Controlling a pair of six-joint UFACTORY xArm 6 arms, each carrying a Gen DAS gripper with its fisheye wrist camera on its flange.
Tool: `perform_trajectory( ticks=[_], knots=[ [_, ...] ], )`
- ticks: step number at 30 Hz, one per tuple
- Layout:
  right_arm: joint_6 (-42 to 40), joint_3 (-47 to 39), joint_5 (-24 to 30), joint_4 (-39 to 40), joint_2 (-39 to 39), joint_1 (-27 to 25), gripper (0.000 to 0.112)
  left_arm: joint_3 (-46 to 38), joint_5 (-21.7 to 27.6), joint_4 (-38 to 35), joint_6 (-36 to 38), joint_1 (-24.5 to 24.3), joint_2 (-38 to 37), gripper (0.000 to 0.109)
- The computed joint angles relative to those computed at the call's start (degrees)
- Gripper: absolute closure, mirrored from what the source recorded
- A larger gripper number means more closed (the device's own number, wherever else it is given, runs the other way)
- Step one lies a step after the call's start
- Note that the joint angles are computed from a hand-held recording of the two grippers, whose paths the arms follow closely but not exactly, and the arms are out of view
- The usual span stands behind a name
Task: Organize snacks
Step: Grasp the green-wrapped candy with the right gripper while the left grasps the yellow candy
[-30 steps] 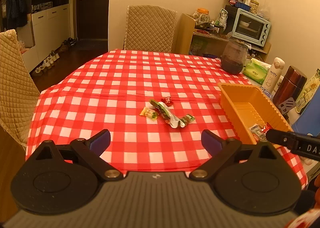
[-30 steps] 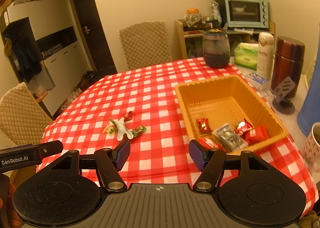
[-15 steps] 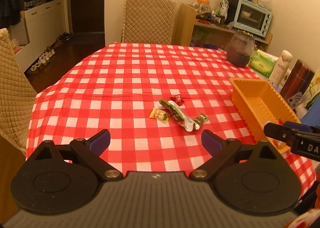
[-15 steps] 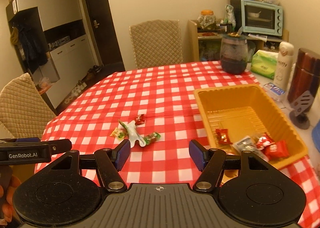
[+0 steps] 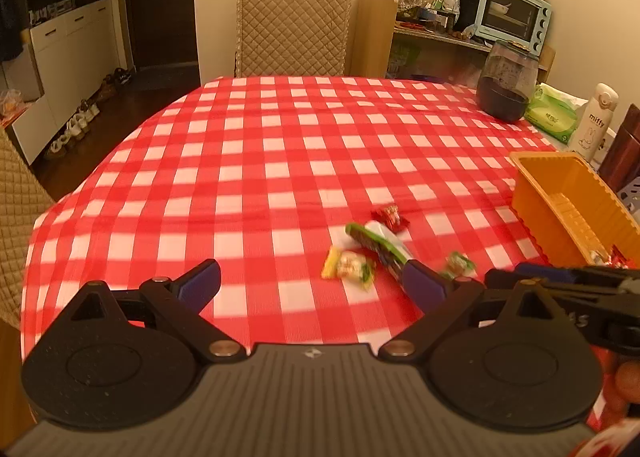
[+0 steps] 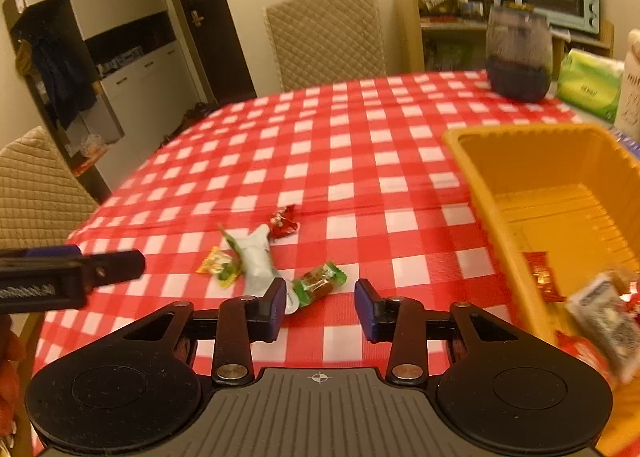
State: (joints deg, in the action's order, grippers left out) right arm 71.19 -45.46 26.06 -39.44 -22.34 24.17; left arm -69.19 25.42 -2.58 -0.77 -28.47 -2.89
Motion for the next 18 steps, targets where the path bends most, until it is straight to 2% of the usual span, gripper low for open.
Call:
perform_trajectory(
  ticks=[3, 10, 18],
  knots=[
    [0.0, -0.9, -2.0, 1.1, 2.9, -1.6, 0.075, -2.0, -0.3, -1.3, 1.2, 0.2, 2.2, 0.012],
    [0.6, -2.5, -4.9, 5.2, 7.5, -3.1, 0.075, -4.2, 2.5, -3.6, 1.9, 0.9, 4.9, 0.012],
    [4.0, -5.4, -3.4, 0.7, 10.5, -2.2, 0.076, -3.7, 2.9, -5.1, 3.1, 1.4, 4.8, 0.012]
  ],
)
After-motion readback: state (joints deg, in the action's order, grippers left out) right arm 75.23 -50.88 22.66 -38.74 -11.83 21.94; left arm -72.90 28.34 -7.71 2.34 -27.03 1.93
